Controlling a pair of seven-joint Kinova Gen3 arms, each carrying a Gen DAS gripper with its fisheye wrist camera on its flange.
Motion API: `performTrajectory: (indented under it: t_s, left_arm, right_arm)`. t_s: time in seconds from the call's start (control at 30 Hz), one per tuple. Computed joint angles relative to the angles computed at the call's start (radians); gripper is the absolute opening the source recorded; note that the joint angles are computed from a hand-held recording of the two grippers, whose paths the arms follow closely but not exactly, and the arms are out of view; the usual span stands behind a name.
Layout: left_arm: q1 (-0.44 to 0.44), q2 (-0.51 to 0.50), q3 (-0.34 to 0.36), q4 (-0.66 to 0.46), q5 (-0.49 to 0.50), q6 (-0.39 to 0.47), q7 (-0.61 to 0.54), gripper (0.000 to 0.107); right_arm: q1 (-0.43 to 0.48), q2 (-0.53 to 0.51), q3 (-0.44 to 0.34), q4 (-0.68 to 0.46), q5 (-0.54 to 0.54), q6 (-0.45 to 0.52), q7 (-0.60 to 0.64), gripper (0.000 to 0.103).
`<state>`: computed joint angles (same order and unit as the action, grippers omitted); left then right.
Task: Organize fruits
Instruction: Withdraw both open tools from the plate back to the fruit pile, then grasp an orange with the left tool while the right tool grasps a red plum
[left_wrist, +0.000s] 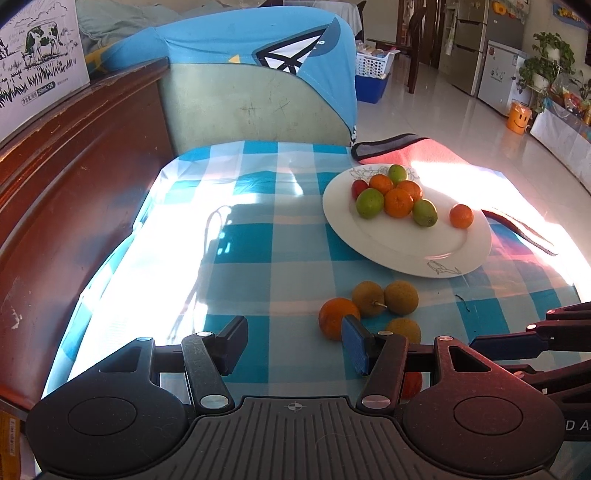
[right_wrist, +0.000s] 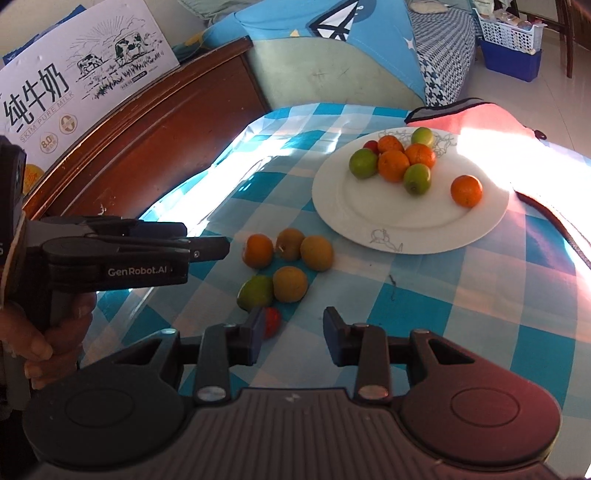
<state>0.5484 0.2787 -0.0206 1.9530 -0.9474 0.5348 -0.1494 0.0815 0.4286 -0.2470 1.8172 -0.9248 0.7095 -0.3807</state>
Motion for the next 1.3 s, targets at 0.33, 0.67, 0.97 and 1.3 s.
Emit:
performTrajectory:
  t_s: [0.33, 0.67, 0.97, 1.3]
  left_arm:
    - [-0.002, 0.007, -0.005, 0.011, -0.008, -0.021, -0.021, 0.055]
    - [-0.008, 0.02, -0.023, 0.005, 0.018, -0.067, -0.056, 0.055]
    - [0.006, 0.049, -0.06, -0.005, 0.051, -0.121, -0.107, 0.054]
    - [0.041, 0.086, -0.125, -0.028, 0.13, -0.176, -0.165, 0.048]
  right_arm:
    - [-0.027, -0.001, -0.026, 0.034, 0.01, -0.048, 0.097, 0.036]
    - [-0.052, 0.003, -0.081, 0.068, 0.029, -0.185, 0.156, 0.039]
    - [-0.013, 0.007, -0.166, 0.103, 0.013, -0.282, 0.24, 0.029]
    - [-0.003, 0.006, -0.16, 0.096, 0.032, -0.254, 0.217, 0.024]
